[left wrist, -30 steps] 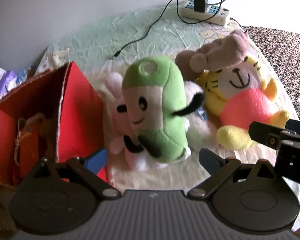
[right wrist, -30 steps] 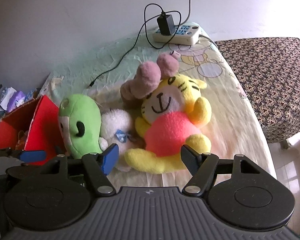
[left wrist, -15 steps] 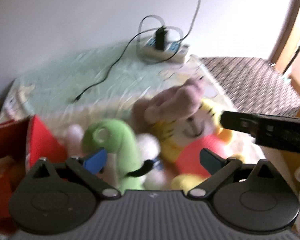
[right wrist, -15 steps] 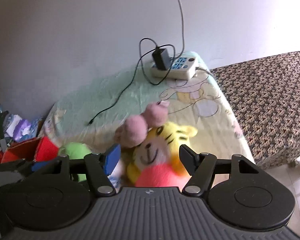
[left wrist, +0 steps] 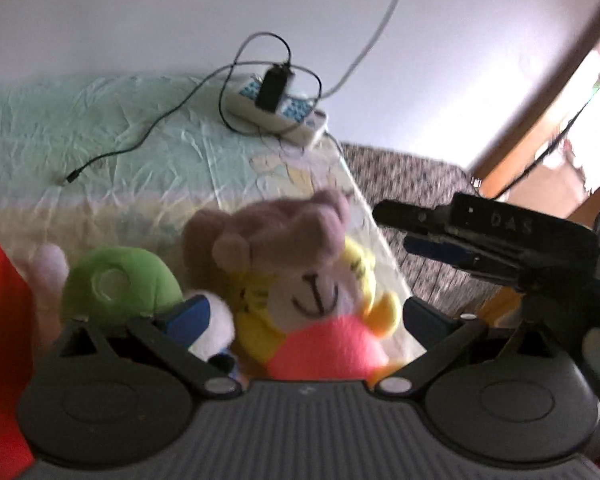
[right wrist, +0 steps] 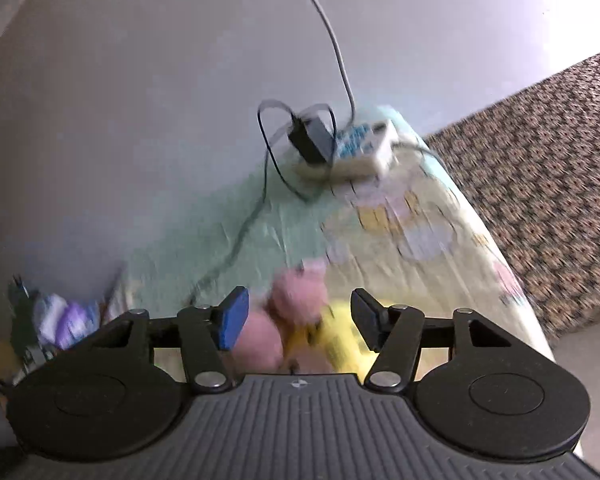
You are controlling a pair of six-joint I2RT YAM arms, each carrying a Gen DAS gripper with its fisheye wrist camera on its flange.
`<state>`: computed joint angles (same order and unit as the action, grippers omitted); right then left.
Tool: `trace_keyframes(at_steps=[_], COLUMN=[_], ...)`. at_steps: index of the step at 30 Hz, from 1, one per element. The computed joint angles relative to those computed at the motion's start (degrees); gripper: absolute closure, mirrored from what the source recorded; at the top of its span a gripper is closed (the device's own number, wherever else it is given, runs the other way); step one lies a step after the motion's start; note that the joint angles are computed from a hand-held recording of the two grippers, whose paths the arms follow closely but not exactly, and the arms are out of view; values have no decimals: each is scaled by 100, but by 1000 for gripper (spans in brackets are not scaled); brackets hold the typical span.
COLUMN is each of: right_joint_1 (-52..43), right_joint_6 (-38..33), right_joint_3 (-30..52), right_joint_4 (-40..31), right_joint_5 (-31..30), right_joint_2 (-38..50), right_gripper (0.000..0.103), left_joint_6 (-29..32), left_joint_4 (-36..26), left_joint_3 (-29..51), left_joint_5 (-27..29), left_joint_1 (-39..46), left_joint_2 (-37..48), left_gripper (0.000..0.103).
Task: Organize objects
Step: 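Close the right gripper on the mauve plush bear, then lift the mauve bear with the right gripper and carry it over the red box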
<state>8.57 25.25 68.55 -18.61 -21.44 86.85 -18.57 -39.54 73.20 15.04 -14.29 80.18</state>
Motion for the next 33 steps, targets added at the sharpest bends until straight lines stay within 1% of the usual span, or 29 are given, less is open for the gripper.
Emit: trace_keyframes(at_steps=[1, 4, 8, 9, 10, 13, 16, 17, 19, 22, 27, 30, 33], right_joint_1=[16, 127, 224, 204, 171, 100, 76, 54, 7, -76, -100, -170, -185], right_joint_6=[-15, -187, -319, -310, -288, -121, -87, -71, -23, 82, -408, -573, -598], right_joint_3=[60, 324, 678, 730, 736, 618, 417, 350, 170, -146, -885, -1274, -1518], right_joint_4=[120, 232, 12, -47, -62, 36, 165, 219, 269, 170, -399, -769, -901], right_joint_5=[-30, -46, -74, -200, -341, -578, -758, -845, -990, -1168, -921, -951, -1048], right_joint_2=[145, 608, 1109, 1193, 1248, 1211, 923, 821, 543, 89, -972, -1452, -1636], right_gripper=[42, 42, 43, 49, 67, 68, 69, 69, 69, 69, 69, 69, 68], left_joint_6=[-4, 106, 226, 273, 337, 462, 494, 503, 503, 443, 342, 390, 410], left_joint_4=[63, 157, 336, 415, 485, 592, 671, 679, 650, 536, 295, 95, -120], left_joint_3=[8, 76, 105, 75, 59, 32, 6, -3, -32, -96, -400, -674, -925], left_joint_5=[-52, -458, -761, -869, -965, -1057, -1107, -1079, -984, -646, 36, 164, 260], left_joint_1=[-6, -199, -392, -426, -454, -462, -452, -439, -404, -280, -121, -179, -255], left_joint_2=[38, 194, 391, 413, 449, 493, 506, 497, 420, 235, -319, -726, -982], left_gripper=[1, 1, 1, 1, 1, 1, 2, 4, 5, 5, 5, 5, 5])
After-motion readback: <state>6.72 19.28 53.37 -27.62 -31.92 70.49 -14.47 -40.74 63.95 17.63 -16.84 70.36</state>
